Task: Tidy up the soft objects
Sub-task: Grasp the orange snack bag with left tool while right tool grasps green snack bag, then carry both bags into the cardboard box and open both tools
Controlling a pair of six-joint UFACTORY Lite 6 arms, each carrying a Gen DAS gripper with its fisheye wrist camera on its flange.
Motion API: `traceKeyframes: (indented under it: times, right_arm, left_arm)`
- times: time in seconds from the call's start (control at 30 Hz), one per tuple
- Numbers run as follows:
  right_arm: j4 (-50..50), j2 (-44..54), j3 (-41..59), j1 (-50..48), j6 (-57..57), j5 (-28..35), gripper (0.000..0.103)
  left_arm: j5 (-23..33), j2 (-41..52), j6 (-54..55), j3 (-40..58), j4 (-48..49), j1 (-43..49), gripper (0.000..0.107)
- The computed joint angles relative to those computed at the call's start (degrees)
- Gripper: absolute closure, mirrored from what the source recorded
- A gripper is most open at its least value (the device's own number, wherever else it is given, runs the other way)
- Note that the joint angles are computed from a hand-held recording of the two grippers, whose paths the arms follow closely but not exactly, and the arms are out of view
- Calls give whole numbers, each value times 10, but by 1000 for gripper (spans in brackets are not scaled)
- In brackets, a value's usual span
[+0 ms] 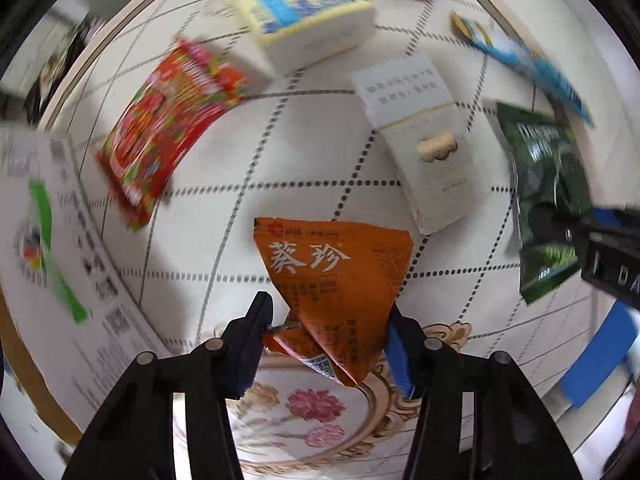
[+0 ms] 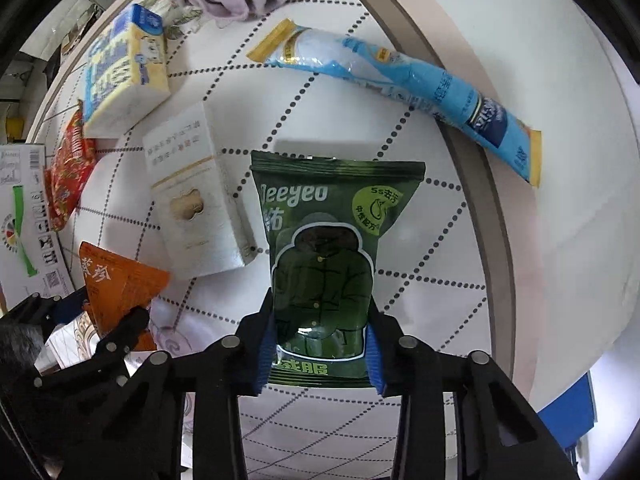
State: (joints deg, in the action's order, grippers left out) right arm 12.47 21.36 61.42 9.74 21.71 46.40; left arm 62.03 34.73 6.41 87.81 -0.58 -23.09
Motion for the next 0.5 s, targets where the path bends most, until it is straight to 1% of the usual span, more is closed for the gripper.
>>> traceKeyframes:
  times: [0.13, 0.2, 0.27, 0.3, 0.33, 0.37, 0.4, 0.43, 0.47, 0.5]
  right_arm:
    - [6, -81, -64, 23, 8, -13, 69]
    - [15, -125, -87, 41, 12, -14, 69]
    - [20, -161, -74, 66, 30, 10, 69]
    - [20, -182, -63, 86, 43, 26, 69]
    - [16, -194, -45, 113, 62, 37, 69]
    - [14, -200, -12, 124, 65, 58, 69]
    - [10, -202, 30, 133, 65, 88, 69]
    - [8, -192, 64, 150, 71, 97, 69]
    - [4, -171, 115, 171, 84, 118, 69]
    - [6, -145, 175, 193, 88, 125, 69]
  left_arm:
    - [11, -63, -20, -27, -34, 34, 58]
    - [28, -109, -29, -37, -56, 58, 58]
    - [53, -155, -29, -35, -80, 84, 58]
    - [72, -174, -28, -17, -94, 103, 58]
    - [95, -194, -17, -3, -107, 128, 58]
    - [132, -207, -19, 35, -108, 158, 58]
    - [146, -196, -32, 84, -118, 163, 58]
    - [173, -178, -38, 144, -127, 174, 58]
    - [210, -173, -30, 198, -133, 208, 58]
    - [229, -170, -37, 231, -137, 220, 58]
